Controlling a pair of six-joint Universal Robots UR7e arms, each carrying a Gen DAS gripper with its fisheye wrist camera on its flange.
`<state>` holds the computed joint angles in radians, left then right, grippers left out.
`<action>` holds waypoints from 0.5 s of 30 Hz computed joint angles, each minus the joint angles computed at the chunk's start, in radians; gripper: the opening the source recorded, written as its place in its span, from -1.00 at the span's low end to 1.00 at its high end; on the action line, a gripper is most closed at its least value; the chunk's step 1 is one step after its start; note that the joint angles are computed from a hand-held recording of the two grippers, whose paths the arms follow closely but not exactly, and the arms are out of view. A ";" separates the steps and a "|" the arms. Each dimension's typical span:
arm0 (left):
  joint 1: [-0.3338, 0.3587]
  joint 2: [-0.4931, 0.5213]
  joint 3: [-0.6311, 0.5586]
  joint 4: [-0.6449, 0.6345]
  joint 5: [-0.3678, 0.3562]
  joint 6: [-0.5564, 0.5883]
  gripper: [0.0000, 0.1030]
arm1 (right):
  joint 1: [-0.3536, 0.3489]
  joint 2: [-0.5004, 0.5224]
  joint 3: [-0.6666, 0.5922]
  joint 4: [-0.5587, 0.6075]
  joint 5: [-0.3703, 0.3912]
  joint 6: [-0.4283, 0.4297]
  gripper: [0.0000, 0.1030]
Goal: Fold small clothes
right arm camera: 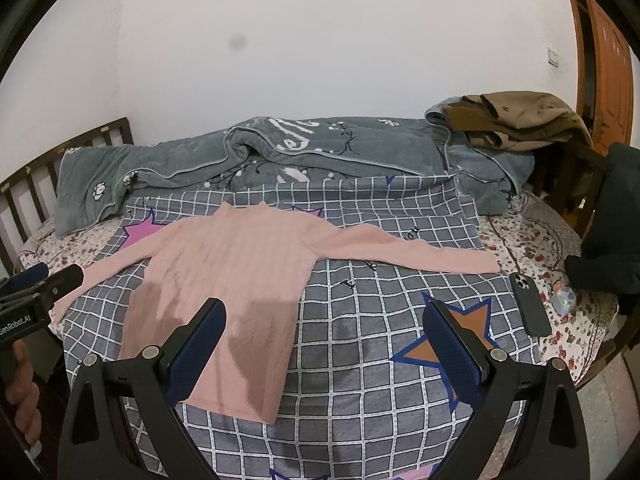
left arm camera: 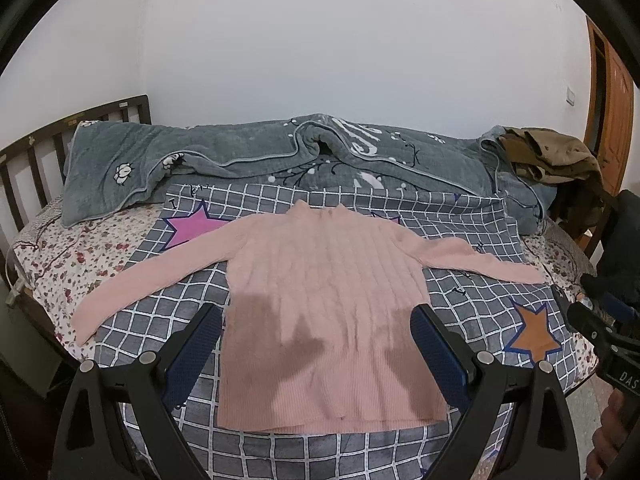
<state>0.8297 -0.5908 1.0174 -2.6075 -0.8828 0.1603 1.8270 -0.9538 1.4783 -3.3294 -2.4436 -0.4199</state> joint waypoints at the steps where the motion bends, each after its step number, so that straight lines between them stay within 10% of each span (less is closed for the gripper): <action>1: 0.000 0.000 0.001 -0.004 0.001 0.002 0.85 | -0.001 -0.002 0.002 0.002 0.004 0.002 0.89; 15: 0.028 0.044 -0.057 -0.028 0.005 0.017 0.86 | -0.014 0.032 -0.015 -0.057 0.053 -0.074 0.89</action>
<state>0.8572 -0.5466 0.9607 -2.6351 -0.8782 0.1771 1.8134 -0.9215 1.4632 -3.3860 -2.3909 -0.4943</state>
